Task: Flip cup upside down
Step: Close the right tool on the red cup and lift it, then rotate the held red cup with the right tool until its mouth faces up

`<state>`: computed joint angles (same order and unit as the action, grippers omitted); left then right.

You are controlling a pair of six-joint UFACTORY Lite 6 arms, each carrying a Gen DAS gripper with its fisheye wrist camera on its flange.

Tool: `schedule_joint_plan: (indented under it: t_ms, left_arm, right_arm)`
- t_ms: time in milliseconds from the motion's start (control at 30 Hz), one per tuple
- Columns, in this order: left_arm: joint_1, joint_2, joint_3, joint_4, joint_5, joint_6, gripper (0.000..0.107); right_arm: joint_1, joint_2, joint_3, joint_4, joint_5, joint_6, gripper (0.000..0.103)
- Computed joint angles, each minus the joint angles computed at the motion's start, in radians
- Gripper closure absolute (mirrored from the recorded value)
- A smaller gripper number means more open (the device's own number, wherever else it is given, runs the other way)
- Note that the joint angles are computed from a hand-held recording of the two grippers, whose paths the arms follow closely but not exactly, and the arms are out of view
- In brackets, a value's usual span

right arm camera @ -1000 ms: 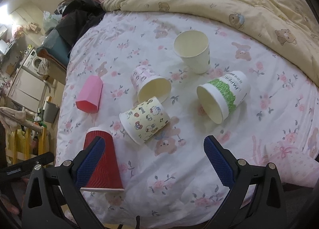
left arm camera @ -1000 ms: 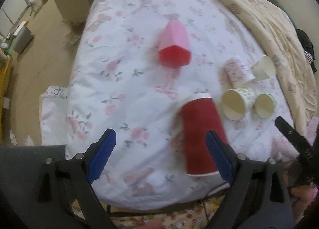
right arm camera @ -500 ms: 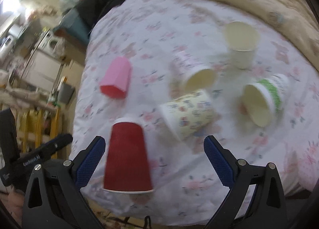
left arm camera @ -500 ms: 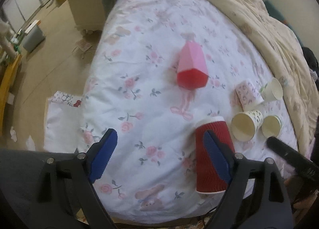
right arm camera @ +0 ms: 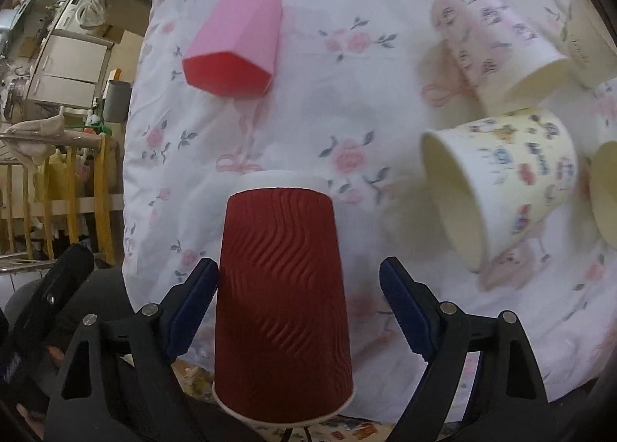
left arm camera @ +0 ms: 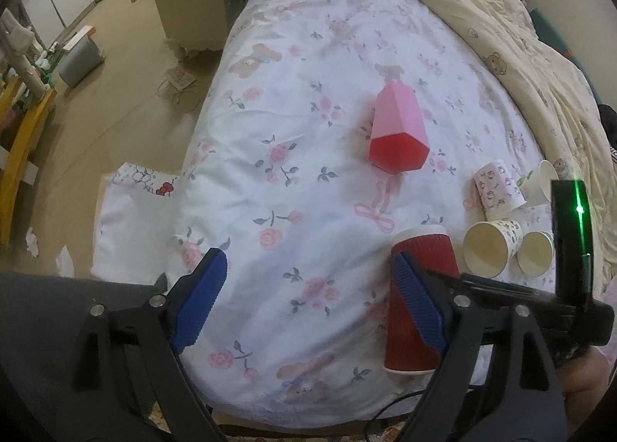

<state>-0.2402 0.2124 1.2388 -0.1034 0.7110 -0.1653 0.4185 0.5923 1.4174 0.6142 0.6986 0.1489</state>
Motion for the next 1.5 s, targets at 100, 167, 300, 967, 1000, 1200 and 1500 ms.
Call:
schedule_joint_plan:
  t_ms: [100, 167, 300, 967, 1000, 1200, 1500]
  left_arm:
    - [-0.003, 0.003, 0.005, 0.013, 0.004, -0.012, 0.022]
    - [-0.002, -0.002, 0.005, 0.021, 0.002, -0.017, 0.022]
    - [-0.002, -0.003, 0.006, 0.028, 0.004, -0.018, 0.022]
    - [-0.010, -0.017, -0.017, -0.068, -0.037, 0.051, 0.022]
    - [-0.014, -0.019, -0.018, -0.063, -0.041, 0.047, 0.022]
    - [-0.072, -0.025, -0.024, -0.011, -0.073, 0.019, 0.022]
    - [-0.135, -0.013, -0.022, -0.158, -0.078, 0.204, 0.022]
  right_arm:
    - [0.018, 0.042, 0.055, -0.003, 0.034, 0.005, 0.015]
    - [0.032, 0.084, 0.099, -0.012, 0.050, 0.025, 0.015]
    - [0.031, 0.132, 0.141, -0.008, 0.070, 0.023, 0.025]
    - [-0.105, -0.420, -0.297, 0.213, -0.052, -0.260, 0.030]
    - [-0.118, -0.455, -0.328, 0.228, -0.058, -0.278, 0.030]
    - [-0.195, -0.624, -0.489, 0.318, -0.126, -0.396, 0.030]
    - [-0.236, -0.679, -0.607, 0.502, -0.212, -0.609, 0.030]
